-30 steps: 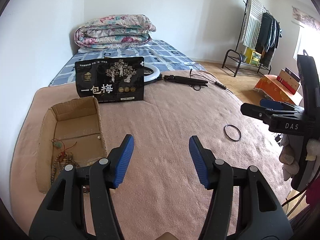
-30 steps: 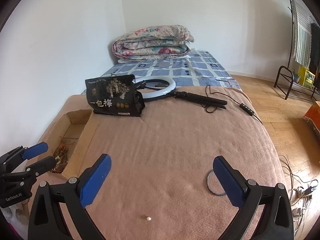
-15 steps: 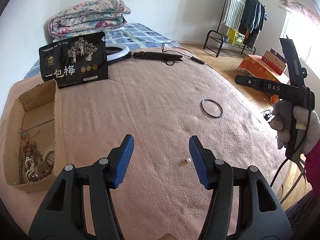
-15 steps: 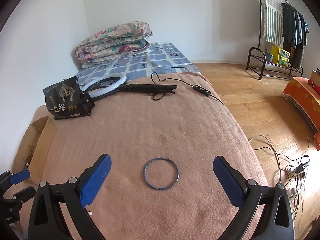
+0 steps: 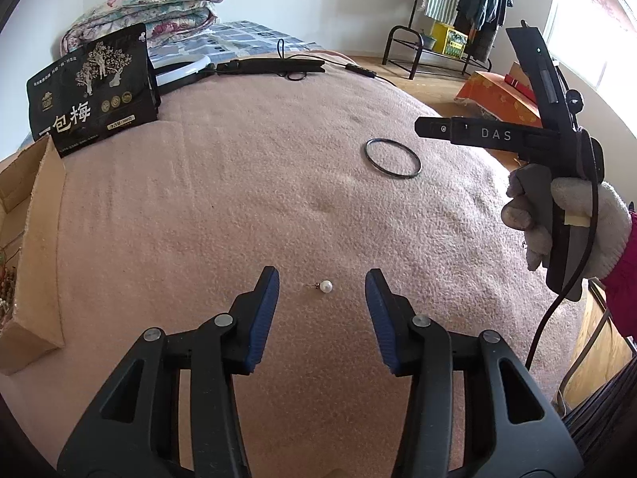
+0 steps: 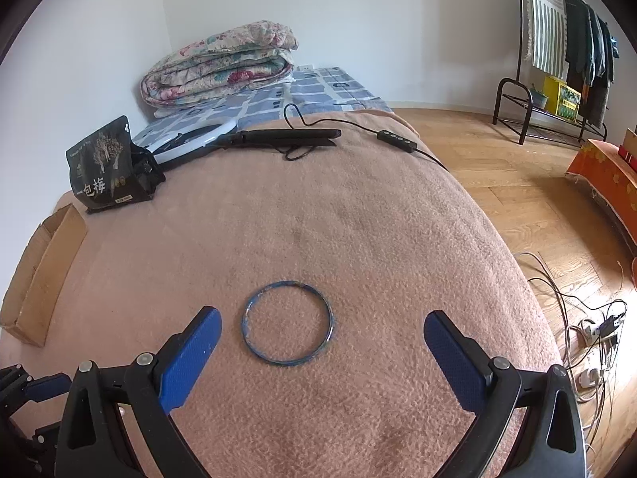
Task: Organize jewelry
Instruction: 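Close the left tool on the pearl earring while the right tool grasps the blue bangle, then carry the earring with the left tool and bangle with the right tool to the box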
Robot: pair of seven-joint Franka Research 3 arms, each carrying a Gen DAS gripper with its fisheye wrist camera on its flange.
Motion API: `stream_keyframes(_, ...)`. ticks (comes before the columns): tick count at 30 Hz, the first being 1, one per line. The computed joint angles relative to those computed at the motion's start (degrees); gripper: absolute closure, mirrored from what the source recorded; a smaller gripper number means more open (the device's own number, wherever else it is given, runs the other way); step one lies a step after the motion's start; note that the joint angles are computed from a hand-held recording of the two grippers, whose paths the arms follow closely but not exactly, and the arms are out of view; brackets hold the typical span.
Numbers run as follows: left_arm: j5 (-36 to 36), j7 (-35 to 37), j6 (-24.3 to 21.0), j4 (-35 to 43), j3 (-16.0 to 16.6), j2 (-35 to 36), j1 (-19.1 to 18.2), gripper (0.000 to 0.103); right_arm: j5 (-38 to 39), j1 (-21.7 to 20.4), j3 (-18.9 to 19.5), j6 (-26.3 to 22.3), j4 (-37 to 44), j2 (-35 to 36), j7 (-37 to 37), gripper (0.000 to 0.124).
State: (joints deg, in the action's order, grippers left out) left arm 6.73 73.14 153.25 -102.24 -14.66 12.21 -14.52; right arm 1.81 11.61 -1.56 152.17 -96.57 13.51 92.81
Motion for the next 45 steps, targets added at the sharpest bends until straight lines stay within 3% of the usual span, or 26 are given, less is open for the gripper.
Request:
stream_keyframes(6,0.9,0.0,-0.8,1.1,0.1,2.2,-0.2,0.065,1.2,-0.4,0.6,2.3,-0.5,0.9,-3.2,0.021)
stream_keyframes(11,1.0,0.6,-0.8,1.7,-0.1,3.3,-0.1,0.065,0.7,0.2,0.1,0.7,1.2,2.7,-4.6,0.021)
stream_keyframes(14,1.5,0.5,-1.0,2.5,0.0,4.1,-0.4,0.073,-0.6,0.7,-0.6,0.3,1.8,3.6,-3.9,0.021)
stream_keyframes(19,2.0,0.8,-1.1,3.3,0.0,5.1,-0.7,0.076,0.3,0.2,-0.1,0.4,2.9,4.8,-5.7,0.021)
stream_keyframes(24,1.9,1.1,-0.9,3.5,-0.1,5.5,-0.6,0.087,0.0,0.7,0.0,-1.8,5.6,6.7,-7.4,0.021)
stream_keyframes(30,2.0,1.3,-0.7,3.4,-0.1,5.5,-0.5,0.088,0.5,1.1,0.9,-4.7,7.4,7.8,-12.3,0.022)
stream_keyframes(35,1.5,1.8,-0.6,3.5,-0.3,5.7,-0.2,0.089,2.1,0.7,1.2,-9.6,10.2,9.4,-13.6,0.035)
stream_keyframes(39,0.9,2.1,-0.6,3.5,-0.4,5.7,0.0,0.089,4.9,-0.1,1.8,-10.4,10.6,9.5,-15.0,0.050)
stream_keyframes(45,1.1,1.8,-0.4,3.2,-0.2,5.3,-0.3,0.089,6.2,-0.1,1.7,-10.7,10.5,9.2,-15.3,0.050)
